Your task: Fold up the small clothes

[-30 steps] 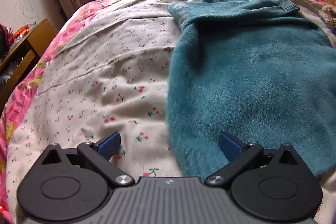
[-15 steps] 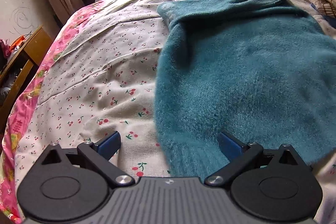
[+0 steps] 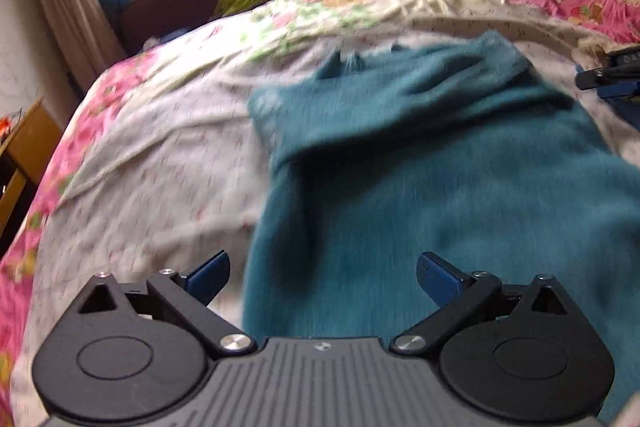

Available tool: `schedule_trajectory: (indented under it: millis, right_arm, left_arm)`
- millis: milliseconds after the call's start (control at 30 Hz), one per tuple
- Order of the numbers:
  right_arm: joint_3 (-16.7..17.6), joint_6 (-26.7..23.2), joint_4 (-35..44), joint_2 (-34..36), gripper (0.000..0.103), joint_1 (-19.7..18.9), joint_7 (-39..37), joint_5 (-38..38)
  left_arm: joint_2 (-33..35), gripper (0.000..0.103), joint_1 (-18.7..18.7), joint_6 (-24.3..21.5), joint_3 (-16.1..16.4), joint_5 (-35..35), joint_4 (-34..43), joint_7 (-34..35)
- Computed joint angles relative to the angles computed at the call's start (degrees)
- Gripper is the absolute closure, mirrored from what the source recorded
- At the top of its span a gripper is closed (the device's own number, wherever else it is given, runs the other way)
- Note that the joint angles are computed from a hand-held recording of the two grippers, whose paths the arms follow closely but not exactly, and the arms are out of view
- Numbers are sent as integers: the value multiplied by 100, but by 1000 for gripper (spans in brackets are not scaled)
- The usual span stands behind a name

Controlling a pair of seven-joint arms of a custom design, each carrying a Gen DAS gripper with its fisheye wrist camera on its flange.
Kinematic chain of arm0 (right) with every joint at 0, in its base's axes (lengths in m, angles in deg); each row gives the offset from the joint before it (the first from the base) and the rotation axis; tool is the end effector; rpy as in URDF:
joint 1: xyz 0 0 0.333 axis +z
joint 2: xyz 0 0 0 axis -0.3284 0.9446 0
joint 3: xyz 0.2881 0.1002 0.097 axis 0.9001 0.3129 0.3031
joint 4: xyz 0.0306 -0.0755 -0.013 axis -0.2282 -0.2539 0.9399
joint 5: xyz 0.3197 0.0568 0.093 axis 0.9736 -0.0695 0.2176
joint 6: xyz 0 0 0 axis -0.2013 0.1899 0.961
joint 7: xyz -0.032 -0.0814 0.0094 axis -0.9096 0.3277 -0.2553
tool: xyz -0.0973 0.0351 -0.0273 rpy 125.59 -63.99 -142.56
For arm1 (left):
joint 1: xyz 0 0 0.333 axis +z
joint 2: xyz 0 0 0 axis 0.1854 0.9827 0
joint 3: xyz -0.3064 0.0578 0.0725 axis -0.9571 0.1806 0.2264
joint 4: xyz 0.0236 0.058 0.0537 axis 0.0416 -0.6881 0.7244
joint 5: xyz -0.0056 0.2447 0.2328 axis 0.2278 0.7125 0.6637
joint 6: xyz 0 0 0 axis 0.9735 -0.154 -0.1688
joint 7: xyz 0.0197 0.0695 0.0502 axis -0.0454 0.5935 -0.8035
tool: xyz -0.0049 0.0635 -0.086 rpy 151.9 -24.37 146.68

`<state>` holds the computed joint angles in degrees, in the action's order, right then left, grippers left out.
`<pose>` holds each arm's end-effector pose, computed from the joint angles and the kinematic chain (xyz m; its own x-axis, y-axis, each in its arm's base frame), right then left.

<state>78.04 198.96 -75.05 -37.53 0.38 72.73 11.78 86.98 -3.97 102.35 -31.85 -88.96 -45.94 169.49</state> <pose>0.6443 0.2286 0.3840 -0.0398 -0.9231 -0.3826 -0.6750 0.3071 -0.6708 0.5387 0.0092 0.4092 -0.1853 -0.9523 -0.2423 -0.7049 0.3006 -0.6425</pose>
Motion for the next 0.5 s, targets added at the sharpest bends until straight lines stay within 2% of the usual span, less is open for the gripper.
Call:
schedule_trajectory:
  millis: [33,67,100,200,233,267,300,333,367,400,433,467,500]
  right_arm:
    - [161,-73,317,199,42,-155,-103,2]
    - [146,-164,633,400,39,-161,-126,26]
    - [181,-252,943,609,36,-207,-157,59]
    - [714,-740,1923,1269,33,-613,-457,236]
    - [790,-961,2212,1456,33,-661,-519,327]
    - [873,-1167,2457,1620,33,-709,-618,405]
    - [1009,-1350,2675,1774,33,-783,-791,478]
    - [1097,-1386,2761,1865,33,-835,-955,544]
    - [1162,-1267,2724,1905,33,-877,-1099,599]
    - [1231,-1119,2636,1906,33,-929,-1229,650]
    - [1316,-1043,2570,1892,33,-991,-1348,700]
    - [1424,-987,2515,1883,33,-1068,-1461,761]
    - [1557,-926,2457,1872,34,-1161,-1574,828]
  left_arm:
    - [217,0,266,27,-304,-85,292,57]
    - [445,0,498,46,-563,-185,607,117]
    - [666,0,609,94,-703,-283,898,145]
    - [1412,0,848,239,-993,-627,1880,179]
    - [1686,0,909,256,-1063,-740,2233,177]
    - [1978,0,915,226,-1067,-844,2610,161]
    - [2291,0,806,155,-924,-930,2998,119]
    - [2639,0,551,31,-580,-1023,3402,22]
    - [2973,0,272,-199,-133,-848,3770,-400]
    - [3256,0,158,-543,114,-725,4118,-693]
    - [3489,0,164,-895,161,-966,4430,-584]
    - [3573,0,281,-1032,7,-1440,4542,-266]
    - [3529,0,568,-931,-346,-1513,4487,-244]
